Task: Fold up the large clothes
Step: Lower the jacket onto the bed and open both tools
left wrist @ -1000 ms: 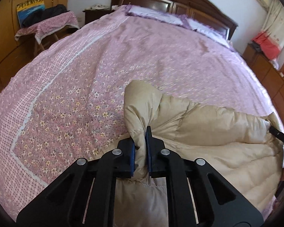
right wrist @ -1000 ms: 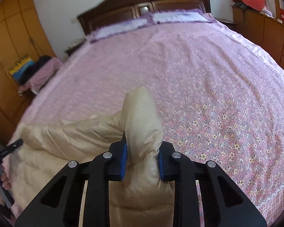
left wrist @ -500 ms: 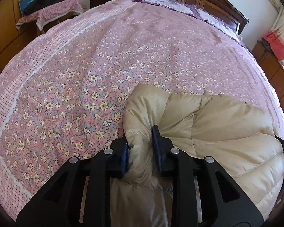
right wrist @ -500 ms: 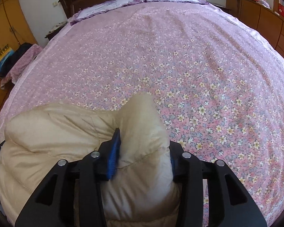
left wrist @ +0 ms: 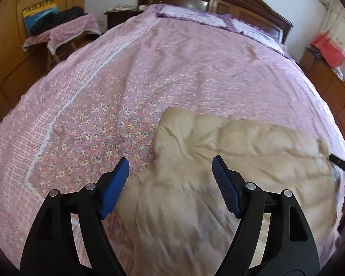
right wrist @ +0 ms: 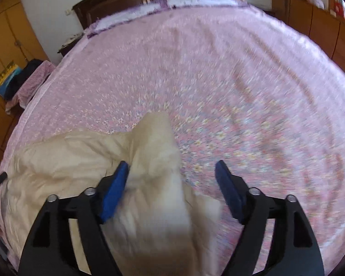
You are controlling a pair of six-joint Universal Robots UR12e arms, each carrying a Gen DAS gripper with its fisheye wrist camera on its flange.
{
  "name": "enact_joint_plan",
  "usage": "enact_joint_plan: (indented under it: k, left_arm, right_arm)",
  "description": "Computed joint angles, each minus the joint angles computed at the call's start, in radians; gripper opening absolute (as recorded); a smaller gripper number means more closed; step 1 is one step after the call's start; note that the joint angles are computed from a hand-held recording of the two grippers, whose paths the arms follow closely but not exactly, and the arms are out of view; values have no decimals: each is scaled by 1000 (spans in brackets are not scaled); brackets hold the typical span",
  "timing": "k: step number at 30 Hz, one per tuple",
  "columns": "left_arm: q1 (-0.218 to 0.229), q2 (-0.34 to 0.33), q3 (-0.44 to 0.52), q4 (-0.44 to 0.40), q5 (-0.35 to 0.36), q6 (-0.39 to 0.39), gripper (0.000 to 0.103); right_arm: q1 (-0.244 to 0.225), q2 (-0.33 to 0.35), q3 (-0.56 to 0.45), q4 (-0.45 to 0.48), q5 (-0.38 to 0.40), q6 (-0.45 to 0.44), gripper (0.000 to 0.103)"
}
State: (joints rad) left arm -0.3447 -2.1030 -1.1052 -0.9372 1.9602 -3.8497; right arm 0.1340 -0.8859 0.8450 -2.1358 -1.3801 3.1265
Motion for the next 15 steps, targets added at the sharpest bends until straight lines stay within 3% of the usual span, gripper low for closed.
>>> enact_joint_plan:
  k: [3, 15]
  left_arm:
    - [-17, 13, 0, 0, 19, 25, 80]
    - [-87, 21, 17, 6, -37, 66, 80]
  right_arm:
    - [-11, -55, 68, -55, -12, -32, 82]
    - [-59, -207, 285, -89, 138, 51, 85]
